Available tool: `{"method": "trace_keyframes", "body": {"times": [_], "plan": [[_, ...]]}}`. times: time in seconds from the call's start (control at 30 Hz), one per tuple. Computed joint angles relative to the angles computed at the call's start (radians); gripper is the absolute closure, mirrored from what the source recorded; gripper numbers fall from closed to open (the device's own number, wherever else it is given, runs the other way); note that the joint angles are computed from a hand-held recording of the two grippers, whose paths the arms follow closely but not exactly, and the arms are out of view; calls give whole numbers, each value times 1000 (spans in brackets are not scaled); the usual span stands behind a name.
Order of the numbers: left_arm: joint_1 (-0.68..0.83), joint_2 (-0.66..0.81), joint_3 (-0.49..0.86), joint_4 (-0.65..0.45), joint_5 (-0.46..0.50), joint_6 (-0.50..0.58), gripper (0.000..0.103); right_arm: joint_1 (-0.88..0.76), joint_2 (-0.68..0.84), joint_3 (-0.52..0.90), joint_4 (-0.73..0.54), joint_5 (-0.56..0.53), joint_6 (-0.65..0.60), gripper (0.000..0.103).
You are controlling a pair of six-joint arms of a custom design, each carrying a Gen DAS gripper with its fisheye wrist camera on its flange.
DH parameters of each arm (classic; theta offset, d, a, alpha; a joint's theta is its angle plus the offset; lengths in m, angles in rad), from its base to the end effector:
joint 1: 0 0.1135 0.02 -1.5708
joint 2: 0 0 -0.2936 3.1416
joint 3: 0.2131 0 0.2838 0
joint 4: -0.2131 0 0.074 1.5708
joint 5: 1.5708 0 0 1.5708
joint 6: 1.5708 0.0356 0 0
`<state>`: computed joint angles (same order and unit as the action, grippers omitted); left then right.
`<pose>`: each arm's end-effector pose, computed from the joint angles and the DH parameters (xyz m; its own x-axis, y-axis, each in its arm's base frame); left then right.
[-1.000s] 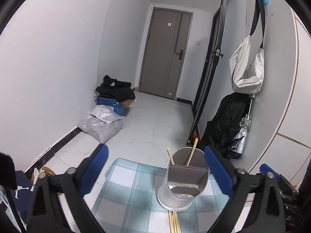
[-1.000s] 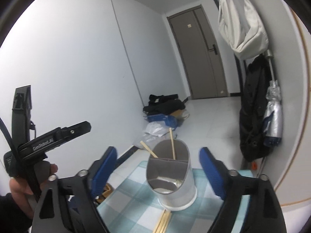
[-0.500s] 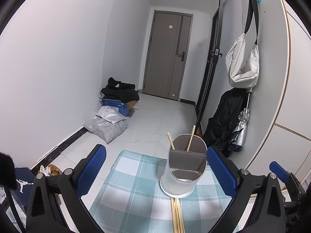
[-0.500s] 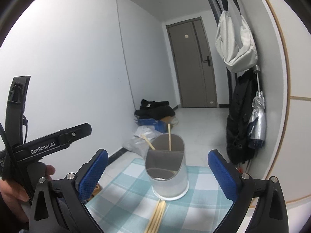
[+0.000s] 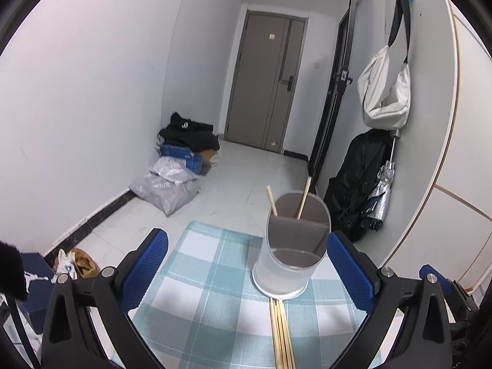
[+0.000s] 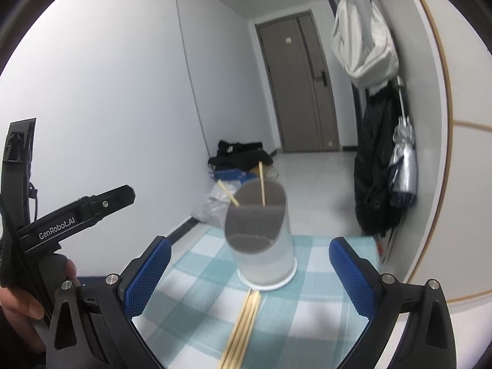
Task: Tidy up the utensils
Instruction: 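Withdraw the open right gripper from the holder, then lower the right gripper onto the remaining chopsticks beside the holder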
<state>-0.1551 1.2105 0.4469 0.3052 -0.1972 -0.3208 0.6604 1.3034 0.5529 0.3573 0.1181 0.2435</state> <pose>0.2540 -0.0327 0.1916 -0.4079 -0.2492 -0.8784 -0.1588 0.9667 -0.2005 0.2294 0.1729 0.2095 -0.4198 -0.0229 -0.9073 -0.4348 0.8826 0.1789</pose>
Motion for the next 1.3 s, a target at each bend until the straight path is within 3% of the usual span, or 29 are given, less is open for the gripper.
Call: {"method": "trace_keyframes", "body": {"times": [0.23,0.47,0.8,1.3], "plan": [[4,157,-1,88,-21,-13,2,-12,80,11,-8,-48,-11,0],[74,283,-10,158,60,13,2,-32,200,55,-26,-82,-14,0],[173,390,82,83,142,12,2,-33,456,247,-195,-119,-20,2],[199,432,132,35,169,-23,2,-48,728,516,-429,-138,-21,54]]}}
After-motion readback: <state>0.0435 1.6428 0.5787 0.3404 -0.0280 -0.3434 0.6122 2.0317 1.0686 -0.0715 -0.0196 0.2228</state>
